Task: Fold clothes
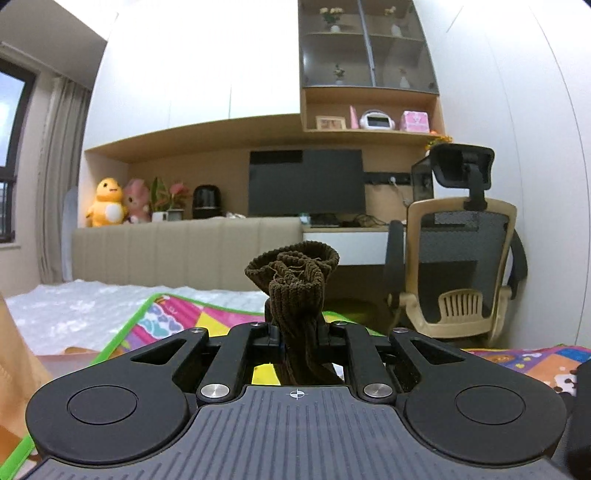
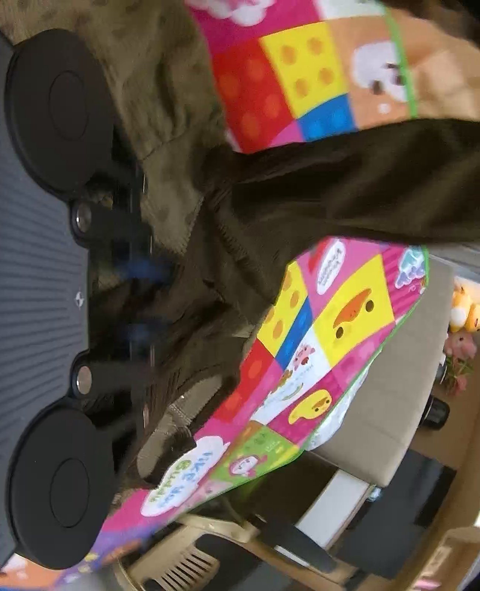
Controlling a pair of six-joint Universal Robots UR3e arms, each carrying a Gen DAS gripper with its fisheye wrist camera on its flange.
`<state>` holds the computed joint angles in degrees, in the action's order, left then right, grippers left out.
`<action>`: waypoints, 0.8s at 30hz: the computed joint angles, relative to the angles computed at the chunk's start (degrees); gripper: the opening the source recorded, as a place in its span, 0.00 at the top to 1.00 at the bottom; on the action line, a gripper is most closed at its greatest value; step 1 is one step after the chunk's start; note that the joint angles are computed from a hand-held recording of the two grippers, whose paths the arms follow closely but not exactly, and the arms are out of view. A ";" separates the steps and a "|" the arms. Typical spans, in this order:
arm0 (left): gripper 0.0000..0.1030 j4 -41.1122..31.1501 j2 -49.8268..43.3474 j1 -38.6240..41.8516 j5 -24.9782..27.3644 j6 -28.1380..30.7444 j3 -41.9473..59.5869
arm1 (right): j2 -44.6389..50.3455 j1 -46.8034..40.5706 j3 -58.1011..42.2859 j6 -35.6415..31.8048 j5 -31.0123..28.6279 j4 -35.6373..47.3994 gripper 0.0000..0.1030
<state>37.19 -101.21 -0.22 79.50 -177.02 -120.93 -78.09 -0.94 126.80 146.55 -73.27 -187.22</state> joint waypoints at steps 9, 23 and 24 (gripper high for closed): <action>0.88 -0.93 -0.50 2.87 -3.02 -2.71 0.65 | -8.90 -4.91 -2.43 13.18 14.09 4.16 0.99; 0.87 -9.10 4.92 4.48 -6.63 -4.26 -0.42 | -20.14 -17.97 16.55 6.48 21.61 -1.71 0.14; 0.87 -10.21 5.12 3.90 -6.72 -4.29 0.18 | -25.03 -23.23 19.17 5.79 25.43 0.44 0.10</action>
